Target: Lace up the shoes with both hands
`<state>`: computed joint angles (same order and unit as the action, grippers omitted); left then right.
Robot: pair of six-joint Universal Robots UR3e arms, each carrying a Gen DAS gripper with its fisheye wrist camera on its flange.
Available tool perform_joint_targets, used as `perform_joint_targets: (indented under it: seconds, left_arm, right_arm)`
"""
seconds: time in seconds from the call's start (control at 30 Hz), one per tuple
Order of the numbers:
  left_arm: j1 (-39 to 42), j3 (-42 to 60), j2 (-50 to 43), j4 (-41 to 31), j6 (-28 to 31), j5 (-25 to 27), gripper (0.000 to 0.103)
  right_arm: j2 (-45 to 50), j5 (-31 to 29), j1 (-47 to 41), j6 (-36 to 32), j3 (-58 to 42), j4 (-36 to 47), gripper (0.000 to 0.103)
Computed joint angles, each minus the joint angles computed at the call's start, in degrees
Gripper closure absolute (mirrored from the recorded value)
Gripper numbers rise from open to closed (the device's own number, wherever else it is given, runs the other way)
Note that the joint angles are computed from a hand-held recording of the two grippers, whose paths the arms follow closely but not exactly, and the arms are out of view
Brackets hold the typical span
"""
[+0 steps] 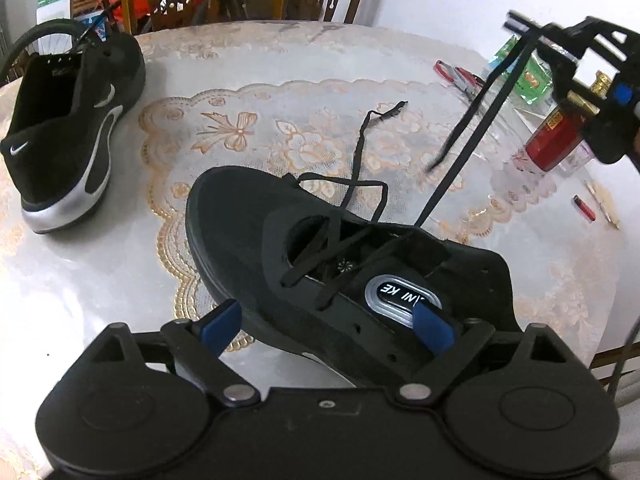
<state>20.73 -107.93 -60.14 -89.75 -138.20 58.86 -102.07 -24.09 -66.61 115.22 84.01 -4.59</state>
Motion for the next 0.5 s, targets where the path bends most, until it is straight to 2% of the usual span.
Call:
perform_joint_targets:
  seconds: [0.2,0.27,0.3,0.33,0.37,0.4,0.43,0.5]
  left_arm:
    - [0.6,-0.3,0.4,-0.5,-0.3,0.0,0.008]
    - [0.6,-0.3,0.4,-0.3,-0.2,0.0,0.009]
    - [0.8,0.0,0.5,-0.8,-0.1,0.0,0.010]
    - [1.0,0.4,0.5,-1.4,0.0,0.0,0.010]
    - [1.1,0.9,0.6,-2.1,0.2,0.2,0.010]
    - [1.2,1.4,0.8,-2.7,0.5,0.4,0.010]
    - [1.8,1.8,1.5,-3.6,1.2,0.5,0.010]
    - [4.0,3.2,3.0,-7.1,3.3,-0.4,0.010]
  right_arm:
    - [-0.8,-1.4,-5.5,-3.6,2.1,3.6,0.100]
    - [-3.5,-2.1,-4.2,3.2,3.8,-5.2,0.094]
    - [-5.0,-5.3,-3.0,10.4,3.7,-14.7,0.073]
    - [-5.3,-10.5,-0.2,18.6,3.4,-25.4,0.034]
    - [-4.6,-16.4,3.1,24.8,2.5,-34.1,0.022]
    - [-5.2,-21.4,4.1,28.2,2.7,-39.1,0.024]
    - [-5.7,-26.4,5.4,30.9,3.0,-43.5,0.032]
    - [-5.8,-30.0,5.2,30.7,1.6,-45.0,0.042]
